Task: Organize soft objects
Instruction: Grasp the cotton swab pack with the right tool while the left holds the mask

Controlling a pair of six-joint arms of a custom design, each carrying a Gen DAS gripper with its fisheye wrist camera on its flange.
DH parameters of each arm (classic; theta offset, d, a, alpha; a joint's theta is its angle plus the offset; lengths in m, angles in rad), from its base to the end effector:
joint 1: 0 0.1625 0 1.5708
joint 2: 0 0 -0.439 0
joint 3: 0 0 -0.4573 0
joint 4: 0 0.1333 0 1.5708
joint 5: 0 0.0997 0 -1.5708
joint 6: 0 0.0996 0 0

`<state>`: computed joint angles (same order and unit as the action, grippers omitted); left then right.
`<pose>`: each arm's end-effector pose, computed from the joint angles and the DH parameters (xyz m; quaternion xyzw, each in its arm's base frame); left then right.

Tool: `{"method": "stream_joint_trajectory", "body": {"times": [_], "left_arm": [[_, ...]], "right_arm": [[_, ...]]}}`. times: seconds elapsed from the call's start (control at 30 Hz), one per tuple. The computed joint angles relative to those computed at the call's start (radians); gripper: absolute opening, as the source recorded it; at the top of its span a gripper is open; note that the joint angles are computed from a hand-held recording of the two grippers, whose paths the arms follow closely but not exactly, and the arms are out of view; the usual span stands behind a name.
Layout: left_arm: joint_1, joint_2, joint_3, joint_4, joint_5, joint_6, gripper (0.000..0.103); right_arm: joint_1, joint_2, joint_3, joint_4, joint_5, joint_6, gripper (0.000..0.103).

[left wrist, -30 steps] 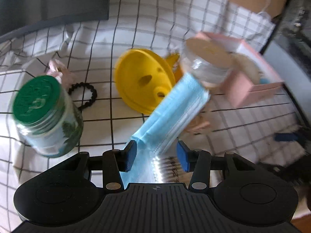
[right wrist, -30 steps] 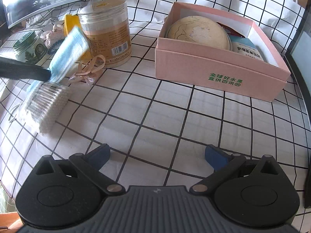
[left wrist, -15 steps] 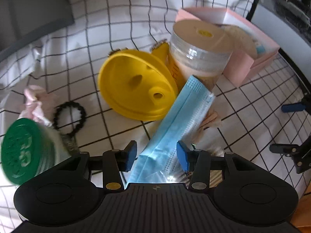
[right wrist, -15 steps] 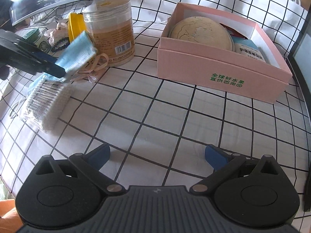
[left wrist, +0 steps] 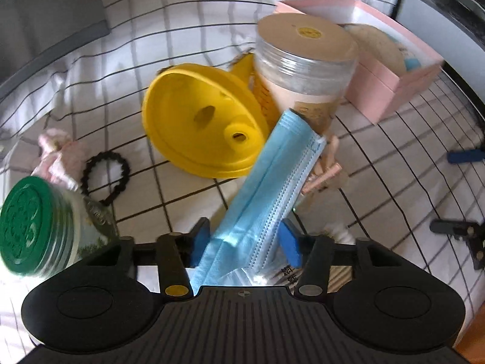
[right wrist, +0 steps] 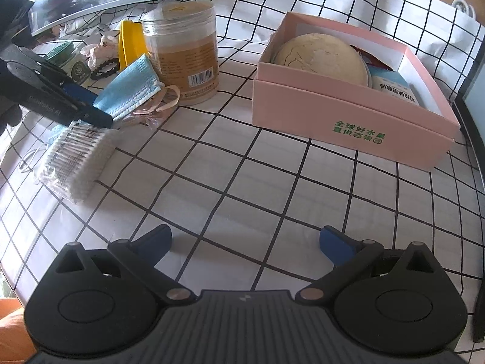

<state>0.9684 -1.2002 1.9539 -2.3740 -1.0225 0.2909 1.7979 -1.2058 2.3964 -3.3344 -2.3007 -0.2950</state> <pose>-0.1852 -0.5962 0.1788 0.4096 0.8708 -0.0655 0.2637 0.1666 -0.4238 0.1396 0.1338 -0.8917 0.2522 0.3511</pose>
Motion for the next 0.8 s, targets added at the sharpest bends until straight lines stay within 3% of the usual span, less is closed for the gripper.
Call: {"method": "stream_joint_trajectory", "body": {"times": [0.03,0.07,0.13,0.3,0.4,0.5,0.6,0.8], "left_arm": [[-0.004,-0.006,0.011,-0.018,0.015,-0.027,0.021],[-0.005,-0.014,0.018,-0.024,0.023,-0.061,0.015],[0.002,-0.042,0.046,-0.066,0.007,-0.098,0.015],[0.014,-0.137,0.118,-0.163,0.005,-0.209,0.014],[0.013,-0.197,0.155,-0.201,0.028,-0.296,0.014],[0.016,-0.239,0.177,-0.222,0.042,-0.351,0.013],[0.024,-0.272,0.195,-0.216,0.054,-0.397,0.013],[0.047,-0.323,0.232,-0.227,0.03,-0.431,0.013]], "right_arm": [[0.001,-0.004,-0.004,0.018,-0.001,0.006,0.103],[0.002,-0.011,-0.008,0.048,0.002,0.018,0.103],[0.005,-0.027,-0.016,0.094,0.027,0.03,0.103],[0.044,0.015,-0.06,0.068,0.079,-0.025,0.103],[0.061,0.033,-0.101,0.125,0.193,-0.01,0.103],[0.09,0.089,-0.149,0.138,0.249,0.025,0.103],[0.123,0.161,-0.205,0.158,0.212,0.03,0.103],[0.143,0.249,-0.279,0.242,0.131,0.148,0.103]]}}
